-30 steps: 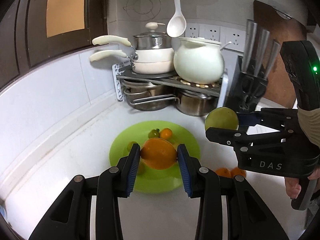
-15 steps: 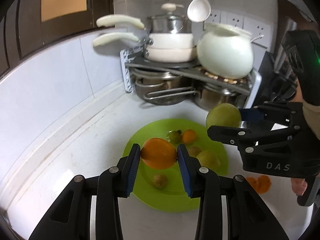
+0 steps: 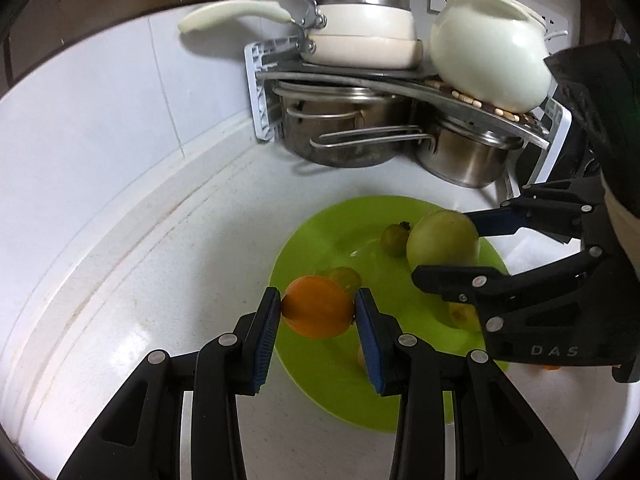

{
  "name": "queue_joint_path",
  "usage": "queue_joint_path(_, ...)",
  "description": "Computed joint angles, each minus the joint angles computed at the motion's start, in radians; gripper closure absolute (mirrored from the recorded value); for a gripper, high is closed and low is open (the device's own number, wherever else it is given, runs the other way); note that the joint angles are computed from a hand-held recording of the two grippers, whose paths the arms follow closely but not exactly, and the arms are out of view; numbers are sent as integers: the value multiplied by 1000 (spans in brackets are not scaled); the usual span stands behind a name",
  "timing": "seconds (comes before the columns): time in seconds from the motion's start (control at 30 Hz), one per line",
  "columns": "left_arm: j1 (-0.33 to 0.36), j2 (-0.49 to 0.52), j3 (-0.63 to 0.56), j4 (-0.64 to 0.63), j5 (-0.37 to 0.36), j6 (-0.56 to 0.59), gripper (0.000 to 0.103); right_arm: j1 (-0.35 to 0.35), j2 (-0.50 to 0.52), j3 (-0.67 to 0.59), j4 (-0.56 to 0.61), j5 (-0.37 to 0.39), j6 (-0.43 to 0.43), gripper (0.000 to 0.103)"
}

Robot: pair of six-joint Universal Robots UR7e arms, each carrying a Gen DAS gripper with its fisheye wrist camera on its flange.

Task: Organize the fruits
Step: 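Carry the orange and pomelo onto the green plate and open both tools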

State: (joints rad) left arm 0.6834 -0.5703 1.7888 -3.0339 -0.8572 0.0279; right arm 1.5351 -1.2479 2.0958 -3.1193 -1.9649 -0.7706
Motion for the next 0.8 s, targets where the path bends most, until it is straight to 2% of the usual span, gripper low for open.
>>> queue_joint_path(0.17, 20, 6, -13, 29, -40, 10, 65, -6, 24, -22, 35, -12, -2, 52)
queue_joint_path(0.5, 43, 13, -43, 66, -65, -12, 64, -10, 51, -40, 56, -32, -3, 52)
queue_joint_path(0.7, 28, -8, -14, 43, -23, -39, 59, -11, 53, -38, 41, -29, -10, 51)
queue_joint_path(0.8, 20, -22, 3, 38, -5, -61, 57, -6, 39, -24, 21, -20, -13, 44)
